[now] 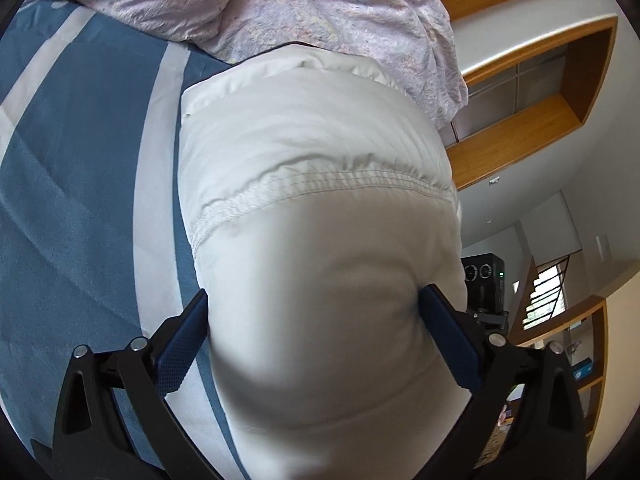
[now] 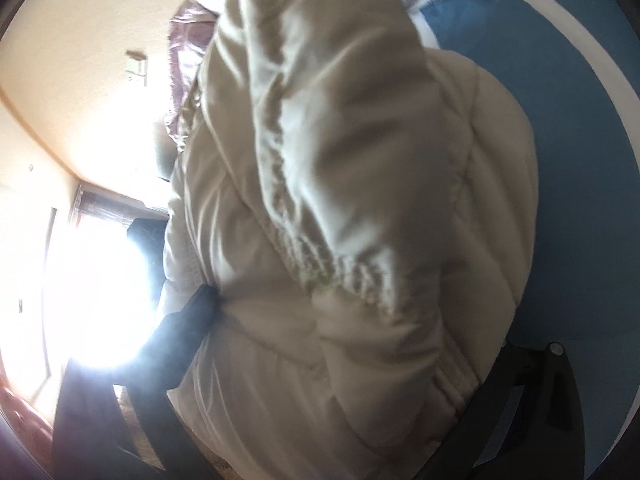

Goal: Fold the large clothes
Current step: 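Grasp the folded jacket bundle with the right gripper while the left gripper steadies it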

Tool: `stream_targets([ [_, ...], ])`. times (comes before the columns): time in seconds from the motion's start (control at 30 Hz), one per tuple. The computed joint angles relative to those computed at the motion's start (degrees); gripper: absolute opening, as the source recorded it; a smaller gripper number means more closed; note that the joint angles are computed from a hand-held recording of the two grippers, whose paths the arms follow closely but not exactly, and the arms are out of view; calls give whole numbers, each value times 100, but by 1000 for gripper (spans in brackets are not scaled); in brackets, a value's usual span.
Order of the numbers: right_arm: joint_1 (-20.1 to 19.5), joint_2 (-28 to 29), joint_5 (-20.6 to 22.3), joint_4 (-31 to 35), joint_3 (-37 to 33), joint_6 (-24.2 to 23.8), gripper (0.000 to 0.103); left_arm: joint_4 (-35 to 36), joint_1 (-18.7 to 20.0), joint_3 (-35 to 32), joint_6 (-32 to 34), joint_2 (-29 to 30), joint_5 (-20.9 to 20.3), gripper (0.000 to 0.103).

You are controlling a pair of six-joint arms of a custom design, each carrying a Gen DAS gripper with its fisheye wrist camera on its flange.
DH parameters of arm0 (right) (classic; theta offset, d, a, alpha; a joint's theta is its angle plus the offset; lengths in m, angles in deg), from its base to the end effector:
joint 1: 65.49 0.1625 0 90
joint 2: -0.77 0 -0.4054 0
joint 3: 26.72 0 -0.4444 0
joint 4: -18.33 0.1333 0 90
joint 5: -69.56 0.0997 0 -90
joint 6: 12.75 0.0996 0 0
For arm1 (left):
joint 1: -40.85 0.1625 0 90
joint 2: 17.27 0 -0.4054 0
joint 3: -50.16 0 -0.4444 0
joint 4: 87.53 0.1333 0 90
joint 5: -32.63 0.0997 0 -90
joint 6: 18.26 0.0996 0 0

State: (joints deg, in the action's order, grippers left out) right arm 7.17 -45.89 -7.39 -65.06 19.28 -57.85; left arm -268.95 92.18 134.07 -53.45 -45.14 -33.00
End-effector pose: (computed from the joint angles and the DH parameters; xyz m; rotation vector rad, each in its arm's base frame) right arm -0.0932 -0.8213 0.3556 -0.6773 2.8127 -0.0429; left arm -0.3265 -0.6871 -0.0328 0.1113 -2.8978 1.1130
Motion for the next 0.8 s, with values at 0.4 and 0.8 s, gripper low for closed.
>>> stream_targets([
  [0.4,157,-501,551,-530,929,-289,64,-416,-206,327,279,-299,471,84],
  [0.8,618,125,619,-549,556,-112,63,-1029,-192,983,581,-942,1255,84],
])
